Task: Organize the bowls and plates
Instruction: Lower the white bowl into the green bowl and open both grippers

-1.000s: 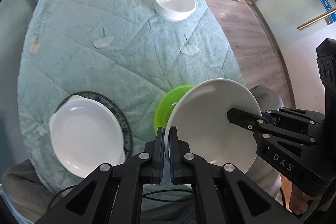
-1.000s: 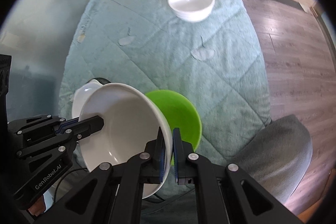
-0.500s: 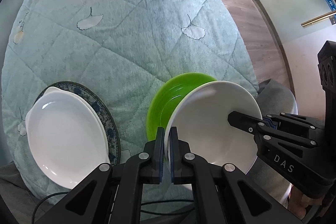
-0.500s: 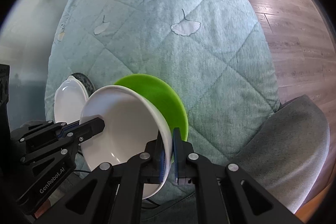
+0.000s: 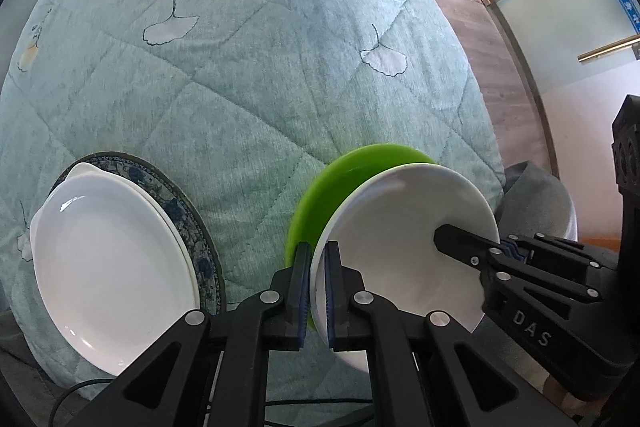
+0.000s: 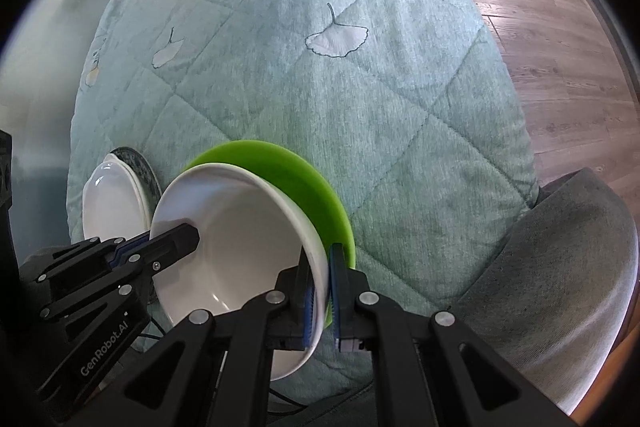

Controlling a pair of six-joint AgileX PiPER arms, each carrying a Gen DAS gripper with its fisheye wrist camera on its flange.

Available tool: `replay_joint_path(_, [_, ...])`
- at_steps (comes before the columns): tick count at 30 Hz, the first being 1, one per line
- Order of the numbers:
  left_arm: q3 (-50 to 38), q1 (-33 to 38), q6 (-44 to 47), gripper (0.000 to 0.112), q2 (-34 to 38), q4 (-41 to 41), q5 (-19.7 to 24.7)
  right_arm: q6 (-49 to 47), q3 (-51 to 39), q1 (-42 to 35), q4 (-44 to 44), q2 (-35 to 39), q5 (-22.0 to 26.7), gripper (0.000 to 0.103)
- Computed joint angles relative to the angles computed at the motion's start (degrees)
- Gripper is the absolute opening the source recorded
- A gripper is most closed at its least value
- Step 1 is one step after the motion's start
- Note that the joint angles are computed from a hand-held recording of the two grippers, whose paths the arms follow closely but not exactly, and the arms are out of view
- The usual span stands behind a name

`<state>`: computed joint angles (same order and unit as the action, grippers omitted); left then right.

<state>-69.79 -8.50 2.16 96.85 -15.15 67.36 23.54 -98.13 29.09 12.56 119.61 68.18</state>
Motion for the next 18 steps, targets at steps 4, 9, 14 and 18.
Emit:
replay_joint_path(4, [-0.2, 0.9, 0.6, 0.008, -0.2, -0.9, 0.9, 1.4, -0.3, 0.5, -1.2, 0.1, 0.3, 0.008])
replay_joint_path(9, [0.2, 1.9, 1.5, 0.008, -1.2, -1.3, 1.4, 2.1, -0.9, 0.5, -1.1, 0.3, 0.1, 0.009])
replay_joint_path(14, [0.3, 2.5, 2.5, 0.008, -2.4, -1.6, 1.8, 1.7, -1.4, 0.5, -1.8, 0.1, 0.4, 0.009])
replay_joint_path(18, [0.1, 3.7, 3.9, 0.018, -3.7, -2.2, 2.2, 1.6, -1.5, 0.7, -3.0, -0.6, 0.6, 0.010])
